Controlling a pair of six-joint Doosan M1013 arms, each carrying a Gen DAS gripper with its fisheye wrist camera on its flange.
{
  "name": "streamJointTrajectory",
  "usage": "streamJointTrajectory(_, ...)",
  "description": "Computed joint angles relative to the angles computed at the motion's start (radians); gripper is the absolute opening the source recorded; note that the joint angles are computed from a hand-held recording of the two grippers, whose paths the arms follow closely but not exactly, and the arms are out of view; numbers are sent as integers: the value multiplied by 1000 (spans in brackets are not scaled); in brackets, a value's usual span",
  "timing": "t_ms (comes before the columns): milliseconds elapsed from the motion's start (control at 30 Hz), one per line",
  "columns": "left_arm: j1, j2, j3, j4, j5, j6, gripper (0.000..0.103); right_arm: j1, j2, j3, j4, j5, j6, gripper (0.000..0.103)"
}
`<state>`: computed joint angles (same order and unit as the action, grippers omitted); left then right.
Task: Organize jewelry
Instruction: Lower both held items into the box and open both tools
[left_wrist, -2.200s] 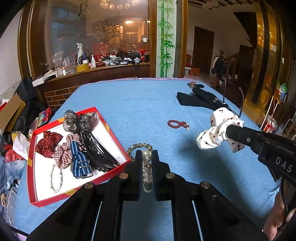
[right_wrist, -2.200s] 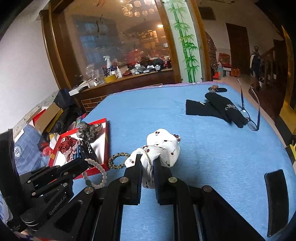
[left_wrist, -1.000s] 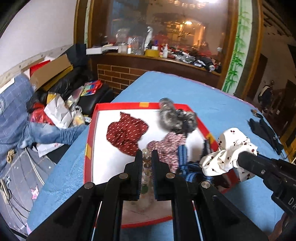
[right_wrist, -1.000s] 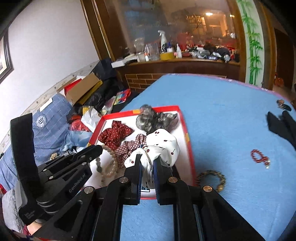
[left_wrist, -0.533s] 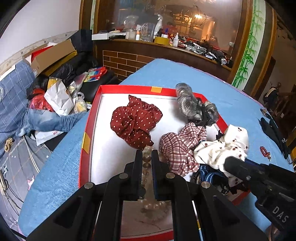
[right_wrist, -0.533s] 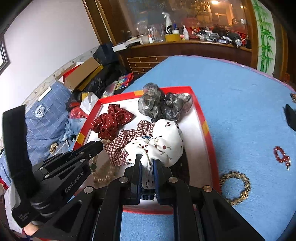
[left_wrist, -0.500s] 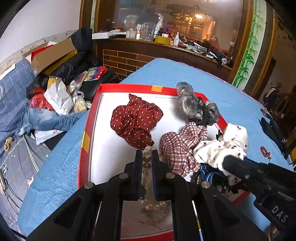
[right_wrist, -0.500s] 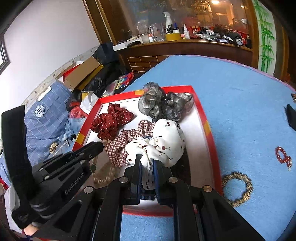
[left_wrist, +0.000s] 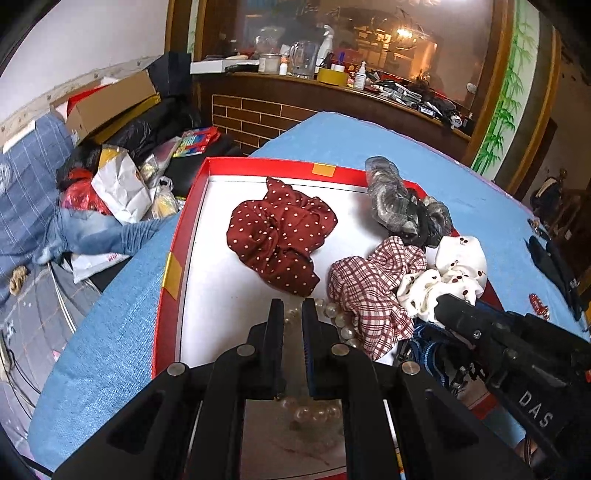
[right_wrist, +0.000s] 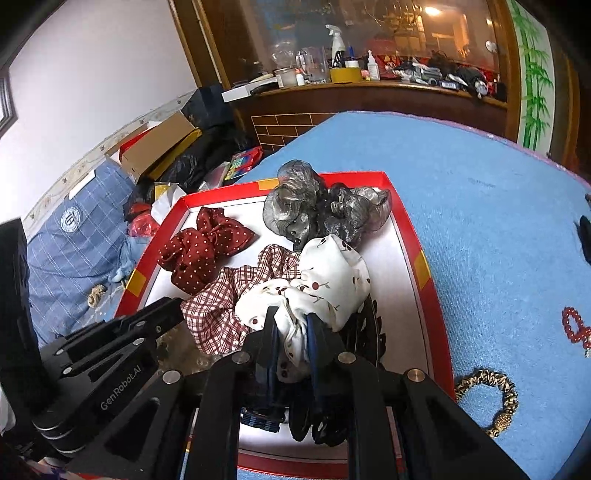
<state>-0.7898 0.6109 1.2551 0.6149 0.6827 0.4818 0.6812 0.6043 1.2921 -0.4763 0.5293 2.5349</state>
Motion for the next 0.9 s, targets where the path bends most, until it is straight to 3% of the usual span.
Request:
streamJointTrajectory(167,-6,3,-4,22,7,8,11,3,-11,17,-22,-17,10,23)
streamJointTrajectory(300,-5,3,-3,32,16,-8,32,-6,-28,38,8,-51,12,44)
streamJointTrajectory(367,-5,3,-2,36,20,-17,38,-7,-36,48,14,-62,18,46)
streamJointTrajectory(500,-4,7,-7,32,29,-9,40,-17,-57,76,107,-99,-41,50)
streamJointTrajectory(567,-6,7,-8,43,34,-13,53,-18,-68,94,121,-116,-39,56)
streamJointTrajectory(633,-10,4,-2,77,34,-39,59,-18,-82,115,137,-135,-49,58)
streamJointTrajectory(767,-19,-2,9,143,37,-92,73,-12,-116,166,79,-172,12,64)
streamJointTrajectory(900,-26,-7,13,182,51,-126,80,1,-153,223,-98,-183,182,75)
